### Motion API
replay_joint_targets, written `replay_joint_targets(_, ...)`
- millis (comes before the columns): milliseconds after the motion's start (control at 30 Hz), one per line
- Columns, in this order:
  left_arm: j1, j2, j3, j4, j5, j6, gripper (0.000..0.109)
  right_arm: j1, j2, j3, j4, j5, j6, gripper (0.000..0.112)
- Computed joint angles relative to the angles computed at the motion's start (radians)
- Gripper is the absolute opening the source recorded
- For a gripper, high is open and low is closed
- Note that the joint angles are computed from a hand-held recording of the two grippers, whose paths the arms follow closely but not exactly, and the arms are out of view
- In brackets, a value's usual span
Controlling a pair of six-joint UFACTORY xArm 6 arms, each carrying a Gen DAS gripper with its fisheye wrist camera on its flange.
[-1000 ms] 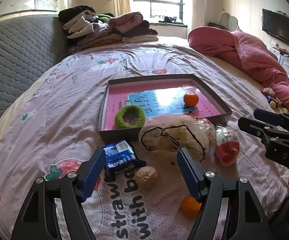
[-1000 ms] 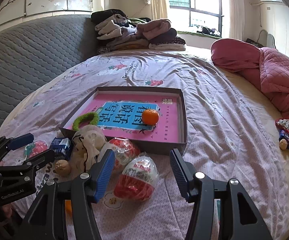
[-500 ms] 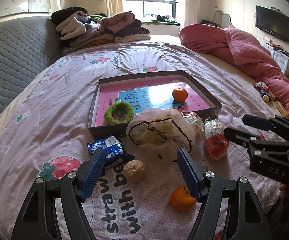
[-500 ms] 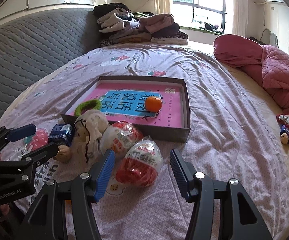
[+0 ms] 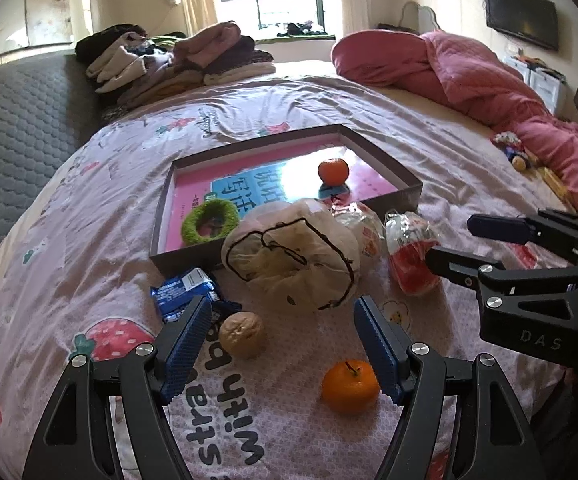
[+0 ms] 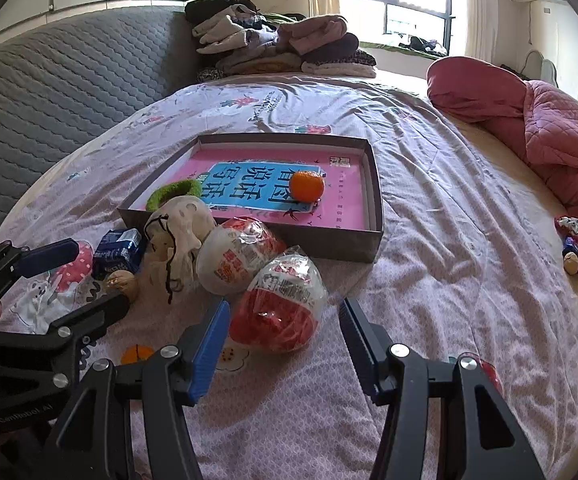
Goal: Organize objects
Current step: 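Grasp the white mesh bag with left tool while right tool grips a red-white egg package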
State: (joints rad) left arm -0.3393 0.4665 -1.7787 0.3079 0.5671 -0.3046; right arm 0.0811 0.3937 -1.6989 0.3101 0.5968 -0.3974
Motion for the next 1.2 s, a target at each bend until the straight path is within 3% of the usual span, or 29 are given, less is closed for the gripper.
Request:
replay_joint_targets(133, -0.005, 0.028, -0.028, 0.016, 0.03, 0.0, 0.075, -0.002, 0.009, -0.01, 0.0, 0.016, 0.007, 0.057)
replay_joint_targets(300, -0.009, 0.049, -0.047, -0.066, 0.035, 0.068, 0.075, -0.008, 0.022, -0.027, 0.027, 0.048, 0.008, 0.057)
replay_joint_targets(733, -0.018, 0.14, -0.159, 0.056, 0.078, -0.009, 0.075, -0.006, 0.053, -0.055, -0.005, 0.056, 0.049, 0.057)
replay_joint_targets(1200, -0.007, 0.22, -0.275, 0.016, 0.124, 0.017, 0.075, -0.003, 0.138, -0.156, 0.0, 0.104, 0.136, 0.057)
